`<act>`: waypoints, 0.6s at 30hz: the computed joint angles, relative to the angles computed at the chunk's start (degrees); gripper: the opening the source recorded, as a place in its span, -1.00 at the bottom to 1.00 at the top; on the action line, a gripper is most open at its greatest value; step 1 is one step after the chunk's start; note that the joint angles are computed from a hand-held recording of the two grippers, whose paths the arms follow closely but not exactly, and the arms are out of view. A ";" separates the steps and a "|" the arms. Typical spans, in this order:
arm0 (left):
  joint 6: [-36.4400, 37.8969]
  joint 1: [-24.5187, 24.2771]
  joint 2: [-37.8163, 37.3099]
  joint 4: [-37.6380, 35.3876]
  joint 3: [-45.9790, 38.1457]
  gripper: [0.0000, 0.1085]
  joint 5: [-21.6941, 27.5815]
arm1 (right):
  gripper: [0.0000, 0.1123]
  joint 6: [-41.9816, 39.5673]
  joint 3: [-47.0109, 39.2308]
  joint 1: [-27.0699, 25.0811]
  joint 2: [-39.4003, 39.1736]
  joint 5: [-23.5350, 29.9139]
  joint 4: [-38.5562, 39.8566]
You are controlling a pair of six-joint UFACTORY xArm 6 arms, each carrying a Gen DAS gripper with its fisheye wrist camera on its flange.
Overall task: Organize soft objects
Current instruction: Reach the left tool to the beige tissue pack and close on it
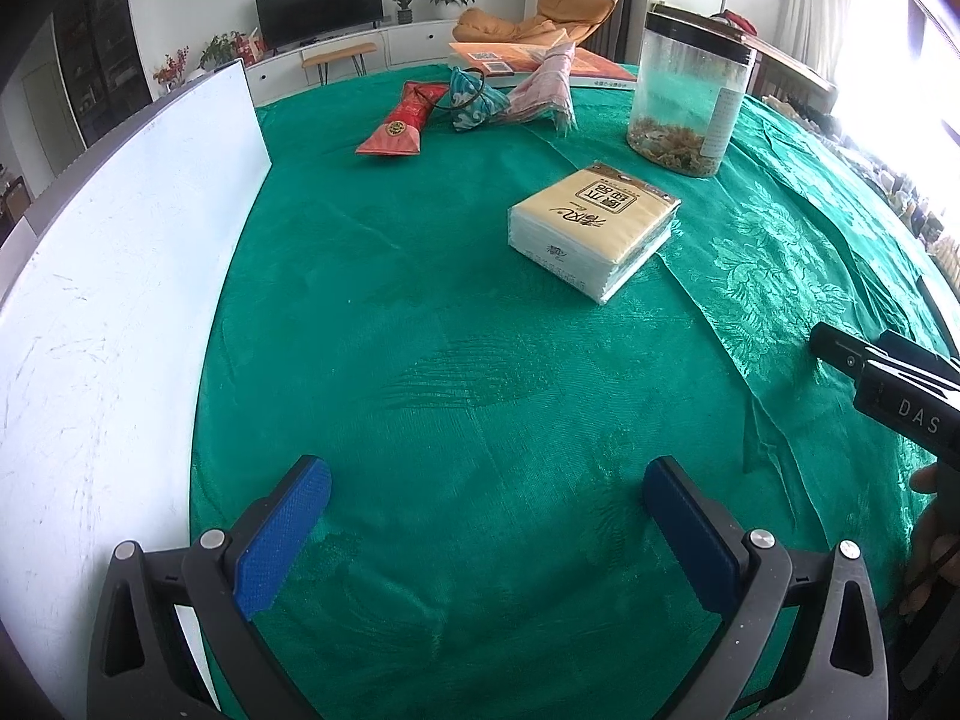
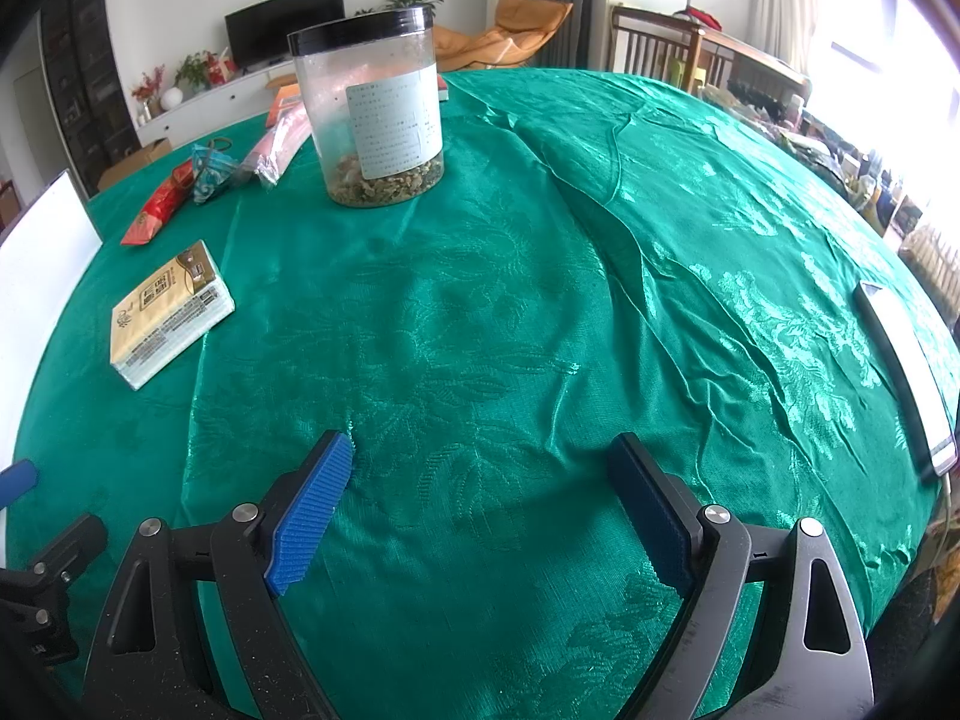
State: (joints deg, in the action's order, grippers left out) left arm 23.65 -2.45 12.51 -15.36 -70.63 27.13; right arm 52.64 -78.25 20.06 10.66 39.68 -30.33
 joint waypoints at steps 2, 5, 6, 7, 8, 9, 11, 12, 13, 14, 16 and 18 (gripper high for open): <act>2.96 -0.29 0.73 -4.24 -2.47 0.90 3.92 | 0.60 -0.03 -0.03 0.00 0.02 0.02 0.01; 3.62 -1.19 2.84 -7.10 -7.33 0.90 7.59 | 0.60 -0.03 -0.03 -0.01 0.03 0.00 0.01; 2.89 -1.64 3.89 -6.65 -9.27 0.90 7.98 | 0.60 -0.05 -0.05 -0.01 0.05 0.00 0.01; 2.01 -2.10 5.24 -5.75 -11.50 0.90 8.31 | 0.60 -0.05 -0.05 -0.01 0.05 0.00 0.01; 0.74 -2.51 6.87 -4.05 -14.00 0.90 9.07 | 0.60 -0.05 -0.05 -0.01 0.05 0.00 0.01; -1.00 -2.97 9.15 -1.48 -17.46 0.90 10.82 | 0.60 -0.05 -0.03 -0.02 0.06 -0.03 0.01; -2.10 -3.78 13.14 1.42 -23.29 0.90 13.38 | 0.60 -0.05 -0.06 -0.01 0.07 -0.01 0.01; -1.80 -4.23 15.09 2.47 -26.02 0.90 14.18 | 0.60 -0.05 -0.06 -0.01 0.07 -0.01 0.01; -1.92 -4.64 16.89 4.09 -28.57 0.90 14.82 | 0.60 -0.05 -0.06 -0.01 0.07 -0.01 0.01; -2.37 -5.06 18.75 6.11 -31.21 0.90 15.38 | 0.60 -0.04 -0.08 -0.02 0.09 -0.02 0.01; -2.82 -5.54 22.56 8.35 -36.87 0.90 17.07 | 0.60 -0.04 -0.08 -0.02 0.09 -0.02 0.01; -1.50 -5.36 25.78 6.01 -42.04 0.89 20.29 | 0.60 -0.01 -0.06 -0.03 0.11 -0.05 -0.01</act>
State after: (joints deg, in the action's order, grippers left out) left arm 22.15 -7.81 38.29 -9.35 -112.67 47.42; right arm 52.62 -78.31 20.03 10.76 39.62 -30.33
